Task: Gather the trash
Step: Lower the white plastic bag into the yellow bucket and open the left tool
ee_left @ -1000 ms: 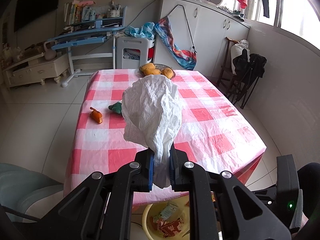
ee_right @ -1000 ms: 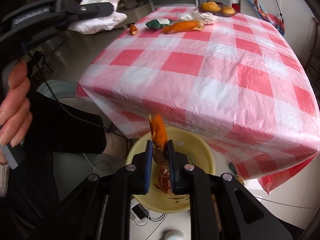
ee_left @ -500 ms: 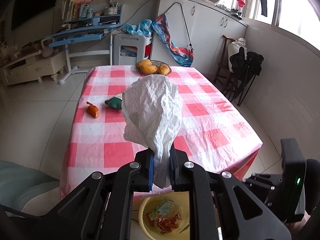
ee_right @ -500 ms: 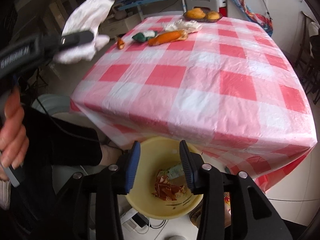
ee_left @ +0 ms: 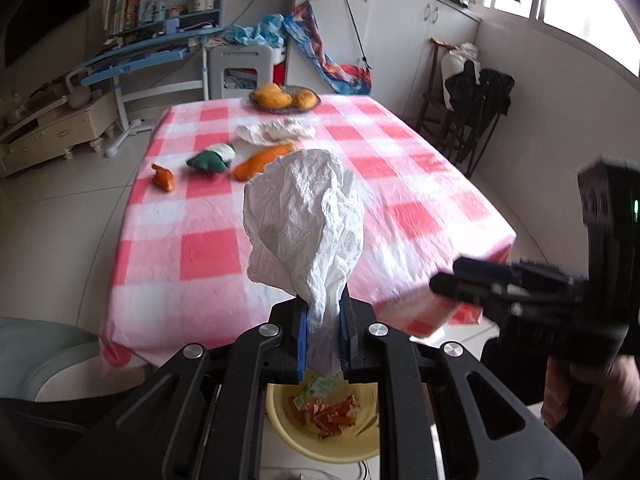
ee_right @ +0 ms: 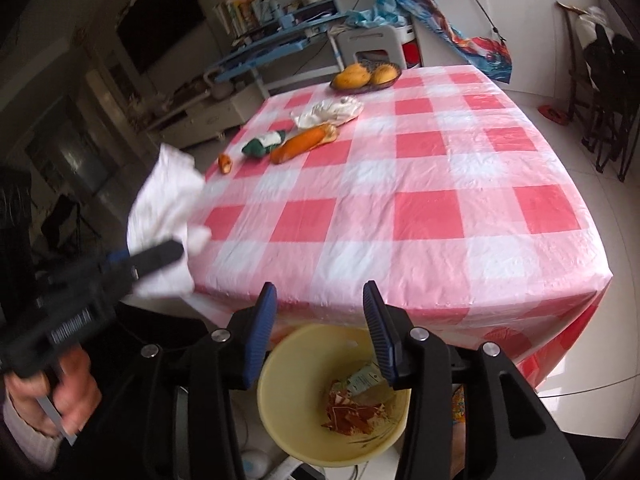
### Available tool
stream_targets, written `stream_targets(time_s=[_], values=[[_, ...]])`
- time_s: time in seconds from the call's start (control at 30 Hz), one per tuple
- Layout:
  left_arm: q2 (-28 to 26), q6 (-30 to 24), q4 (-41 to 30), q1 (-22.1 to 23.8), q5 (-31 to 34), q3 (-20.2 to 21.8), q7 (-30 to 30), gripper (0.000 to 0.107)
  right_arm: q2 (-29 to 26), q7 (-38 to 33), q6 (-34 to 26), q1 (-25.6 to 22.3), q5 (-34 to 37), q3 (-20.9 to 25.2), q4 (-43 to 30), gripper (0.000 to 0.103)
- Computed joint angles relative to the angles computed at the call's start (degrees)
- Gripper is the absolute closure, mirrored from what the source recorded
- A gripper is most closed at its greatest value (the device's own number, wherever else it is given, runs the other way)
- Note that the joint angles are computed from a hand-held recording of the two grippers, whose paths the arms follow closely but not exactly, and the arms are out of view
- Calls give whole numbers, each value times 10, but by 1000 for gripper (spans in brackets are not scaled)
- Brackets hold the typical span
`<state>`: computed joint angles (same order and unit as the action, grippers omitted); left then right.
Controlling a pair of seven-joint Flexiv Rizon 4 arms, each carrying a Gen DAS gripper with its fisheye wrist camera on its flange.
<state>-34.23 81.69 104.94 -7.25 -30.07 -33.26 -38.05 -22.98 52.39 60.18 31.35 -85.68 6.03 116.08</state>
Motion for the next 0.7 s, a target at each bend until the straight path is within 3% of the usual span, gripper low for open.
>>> stream_targets(time_s=[0.2, 0.33, 0.4, 0.47, 0.53, 0.7], values=[[15, -23, 26, -9, 15, 15, 15, 95, 4, 14, -6, 0, -13, 1, 0, 57], [25, -56, 29, -40, 33, 54, 20, 94, 6, 28, -1, -5, -26, 2, 4, 56], [28, -81, 27, -55, 43, 77, 20, 87, 6, 31, 0, -7, -29, 3, 4, 55], [29, -103, 20, -77, 57, 106, 11, 64, 6, 32, 1, -8, -30, 4, 3, 54], [30, -98, 20, -91, 67, 122, 8, 53, 6, 31, -1, -8, -30, 5, 3, 53], [29, -57, 28, -86, 59, 114, 15, 47, 6, 40, -2, -9, -33, 5, 4, 52]])
